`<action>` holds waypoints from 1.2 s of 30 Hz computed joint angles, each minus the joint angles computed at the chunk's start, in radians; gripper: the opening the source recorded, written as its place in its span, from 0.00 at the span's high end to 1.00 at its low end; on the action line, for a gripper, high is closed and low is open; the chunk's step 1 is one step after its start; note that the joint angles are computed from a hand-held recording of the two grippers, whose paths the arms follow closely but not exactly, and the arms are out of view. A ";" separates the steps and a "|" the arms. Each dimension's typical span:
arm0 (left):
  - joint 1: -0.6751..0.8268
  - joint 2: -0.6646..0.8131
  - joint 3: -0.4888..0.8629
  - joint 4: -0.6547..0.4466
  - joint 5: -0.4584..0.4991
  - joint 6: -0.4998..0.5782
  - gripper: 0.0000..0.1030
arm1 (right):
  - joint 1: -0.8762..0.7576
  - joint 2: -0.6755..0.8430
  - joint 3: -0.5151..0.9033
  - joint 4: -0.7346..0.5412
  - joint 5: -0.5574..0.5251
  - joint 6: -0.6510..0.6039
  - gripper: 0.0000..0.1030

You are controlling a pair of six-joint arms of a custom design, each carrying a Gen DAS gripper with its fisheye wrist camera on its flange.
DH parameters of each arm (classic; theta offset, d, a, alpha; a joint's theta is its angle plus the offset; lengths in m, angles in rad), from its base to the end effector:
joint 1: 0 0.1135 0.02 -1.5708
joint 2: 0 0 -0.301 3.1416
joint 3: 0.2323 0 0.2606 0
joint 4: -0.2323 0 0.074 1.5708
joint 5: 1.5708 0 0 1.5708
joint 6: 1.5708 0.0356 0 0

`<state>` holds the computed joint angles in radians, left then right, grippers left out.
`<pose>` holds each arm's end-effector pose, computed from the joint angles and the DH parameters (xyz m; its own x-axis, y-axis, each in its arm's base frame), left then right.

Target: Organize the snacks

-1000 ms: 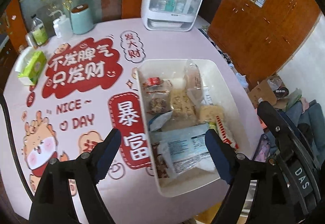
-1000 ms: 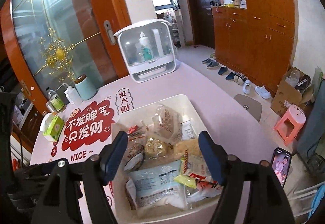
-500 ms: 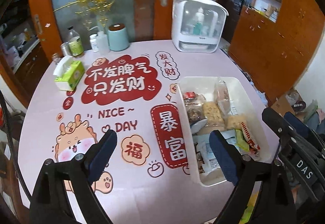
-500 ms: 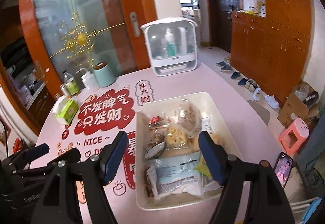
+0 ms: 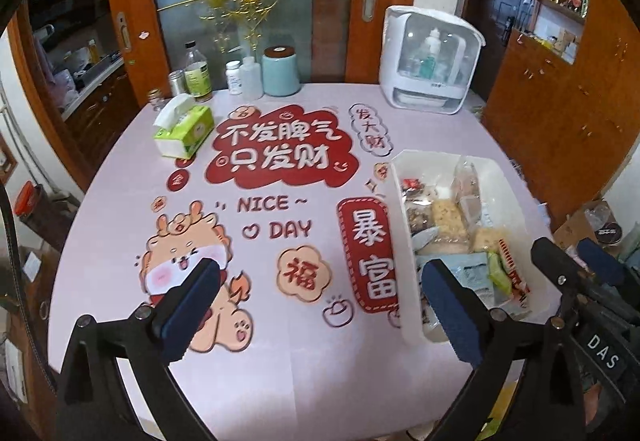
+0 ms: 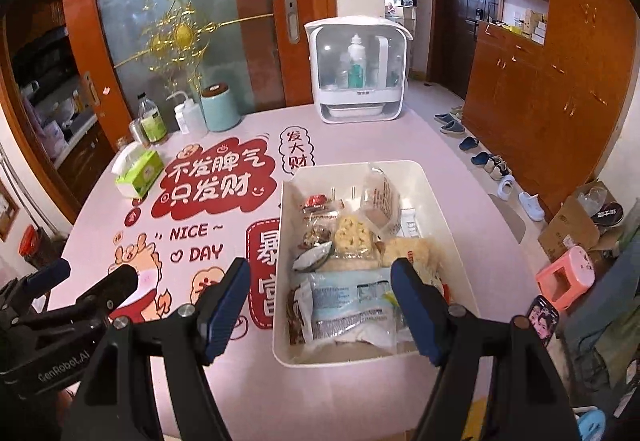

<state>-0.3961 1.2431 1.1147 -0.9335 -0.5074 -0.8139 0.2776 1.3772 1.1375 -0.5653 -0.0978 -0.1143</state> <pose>0.2221 -0.0741 0.3337 -0.6396 -0.4212 -0.6430 -0.5041 0.8614 -0.0628 0.2861 0.0852 0.3281 -0.6502 -0.3033 -0.6966 -0.4147 0.9099 -0.0091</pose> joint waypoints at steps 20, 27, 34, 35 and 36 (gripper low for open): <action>-0.070 -0.047 -0.018 -0.156 -0.043 -0.105 0.03 | 0.092 -0.043 -0.048 -0.081 0.062 0.000 0.29; -0.075 -0.058 -0.025 -0.186 -0.043 -0.131 0.03 | 0.115 -0.044 -0.051 -0.095 0.075 0.005 0.29; -0.057 -0.076 -0.037 -0.183 -0.016 -0.126 0.03 | 0.132 -0.042 -0.050 -0.105 0.088 0.010 0.29; -0.055 -0.078 -0.038 -0.183 -0.014 -0.125 0.03 | 0.132 -0.042 -0.049 -0.106 0.087 0.008 0.29; -0.054 -0.078 -0.038 -0.183 -0.012 -0.124 0.03 | 0.132 -0.042 -0.050 -0.106 0.088 0.009 0.29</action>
<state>-0.4499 1.1649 1.0772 -1.1166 -0.5193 -0.9380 0.4098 1.3356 1.0880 -0.6713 -0.0098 -0.1052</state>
